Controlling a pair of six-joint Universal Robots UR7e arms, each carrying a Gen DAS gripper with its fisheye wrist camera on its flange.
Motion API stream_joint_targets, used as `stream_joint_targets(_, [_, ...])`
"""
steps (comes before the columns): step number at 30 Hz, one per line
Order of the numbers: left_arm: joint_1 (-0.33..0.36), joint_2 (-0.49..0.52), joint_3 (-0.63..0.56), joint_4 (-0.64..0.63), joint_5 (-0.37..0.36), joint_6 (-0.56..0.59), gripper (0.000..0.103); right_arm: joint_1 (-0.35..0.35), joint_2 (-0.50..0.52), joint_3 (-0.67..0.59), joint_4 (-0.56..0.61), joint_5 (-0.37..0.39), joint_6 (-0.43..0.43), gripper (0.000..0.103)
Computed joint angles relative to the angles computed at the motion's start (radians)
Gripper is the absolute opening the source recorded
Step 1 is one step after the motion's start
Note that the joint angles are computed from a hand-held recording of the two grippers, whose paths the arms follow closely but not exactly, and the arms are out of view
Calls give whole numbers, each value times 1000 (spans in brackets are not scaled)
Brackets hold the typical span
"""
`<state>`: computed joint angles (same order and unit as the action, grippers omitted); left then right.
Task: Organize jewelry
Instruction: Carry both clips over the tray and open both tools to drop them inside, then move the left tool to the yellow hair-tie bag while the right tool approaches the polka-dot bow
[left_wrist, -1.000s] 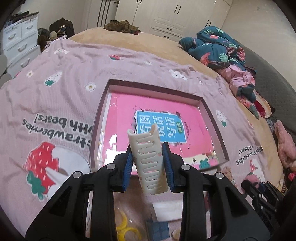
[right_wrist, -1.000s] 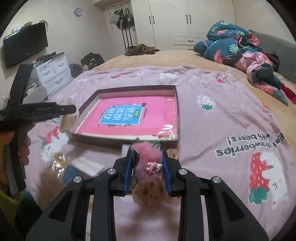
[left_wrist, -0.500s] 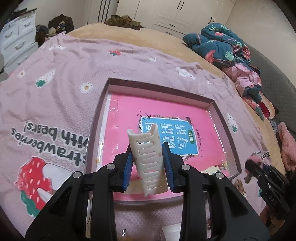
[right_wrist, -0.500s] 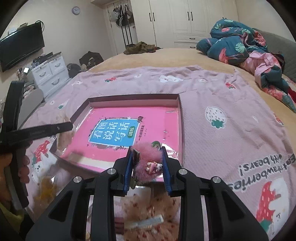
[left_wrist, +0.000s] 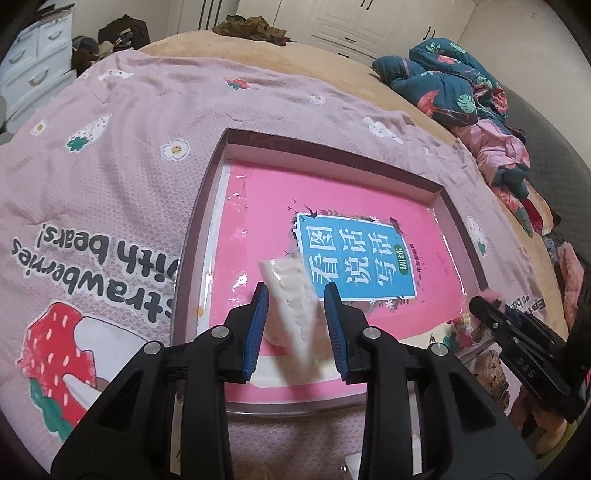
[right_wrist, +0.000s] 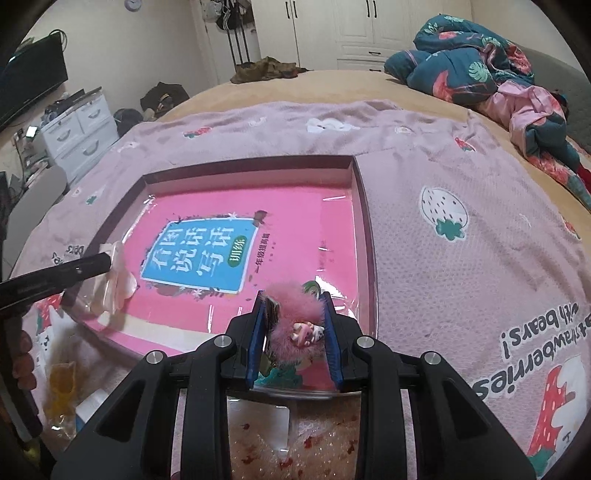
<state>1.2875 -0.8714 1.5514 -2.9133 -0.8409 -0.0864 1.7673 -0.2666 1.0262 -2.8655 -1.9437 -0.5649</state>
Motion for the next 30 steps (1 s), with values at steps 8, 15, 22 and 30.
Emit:
stream_joint_targets(8, [-20,-37,58,-60,30,13,42,0,-24,49,-62,-8,-2,50])
stream_joint_targets(15, [-52,-81,124,-119,66,28,55,8,-95,156,-161,31,-15,61])
stream_joint_targets(22, [-93,-126,201,-222,86,45,74,16,-173,259,-207,66,-27,66])
stream_joint_targets(30, [-146,-174,287,-294,129,49,85,25,-262,386,-279,99,-45,75])
